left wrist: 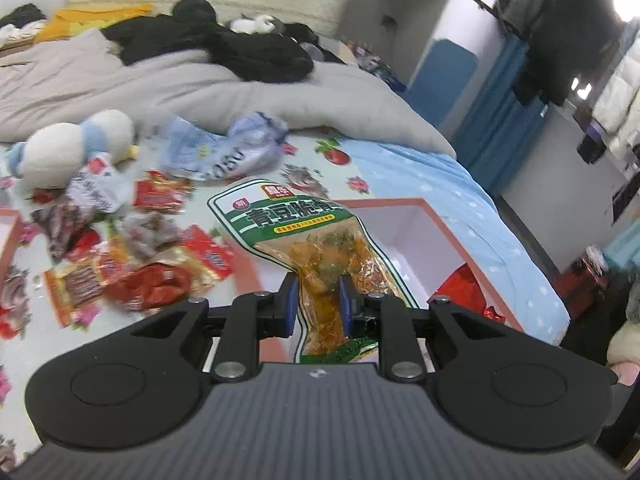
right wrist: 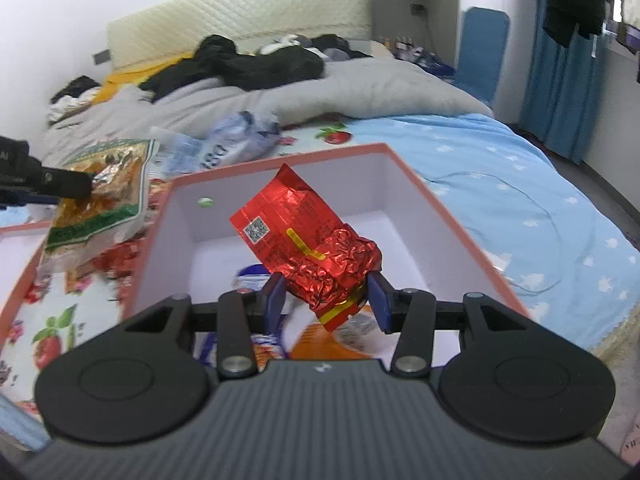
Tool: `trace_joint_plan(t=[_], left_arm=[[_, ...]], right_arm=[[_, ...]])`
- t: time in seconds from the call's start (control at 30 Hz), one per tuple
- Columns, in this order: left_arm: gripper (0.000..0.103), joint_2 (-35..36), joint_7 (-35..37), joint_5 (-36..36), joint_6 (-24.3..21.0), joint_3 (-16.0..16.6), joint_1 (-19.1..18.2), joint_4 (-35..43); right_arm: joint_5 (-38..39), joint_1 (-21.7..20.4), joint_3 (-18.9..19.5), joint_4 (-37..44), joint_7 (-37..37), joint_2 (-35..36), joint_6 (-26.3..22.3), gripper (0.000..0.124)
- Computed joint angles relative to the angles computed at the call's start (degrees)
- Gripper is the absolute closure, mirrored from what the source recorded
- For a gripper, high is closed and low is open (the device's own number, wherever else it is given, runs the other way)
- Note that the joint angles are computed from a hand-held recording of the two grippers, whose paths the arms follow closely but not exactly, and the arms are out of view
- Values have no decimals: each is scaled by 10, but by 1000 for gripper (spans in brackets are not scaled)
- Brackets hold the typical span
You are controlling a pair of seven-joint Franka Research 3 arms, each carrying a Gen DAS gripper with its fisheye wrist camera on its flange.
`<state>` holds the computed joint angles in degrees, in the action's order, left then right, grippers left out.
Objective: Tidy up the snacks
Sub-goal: 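Carry the green-labelled packet with the left tool into the deep box and release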
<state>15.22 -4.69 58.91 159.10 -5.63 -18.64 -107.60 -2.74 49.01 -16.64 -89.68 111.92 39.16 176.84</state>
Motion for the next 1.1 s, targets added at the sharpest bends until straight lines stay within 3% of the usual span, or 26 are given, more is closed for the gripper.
trace_joint_plan(t=[0.27, 0.37, 0.43, 0.67, 0.83, 1.1], left_arm=[[75, 80, 113, -102, -2, -3, -6, 74], [58, 86, 126, -113, -14, 7, -20, 81], [47, 80, 108, -100, -8, 20, -31, 72], [47, 36, 39, -30, -7, 30, -51, 24], [47, -10, -37, 54, -33, 14, -54, -22], [47, -81, -95, 114, -81, -41, -33, -97]], right_arm=[[9, -50, 45, 21, -15, 15, -24, 74], [11, -60, 57, 19, -27, 15, -26, 70], [13, -62, 60, 11, -30, 12, -18, 62], [52, -71, 86, -56, -64, -27, 49, 62], [89, -88, 128, -119, -103, -65, 114, 62], [142, -71, 145, -183, -164, -110, 178, 62]])
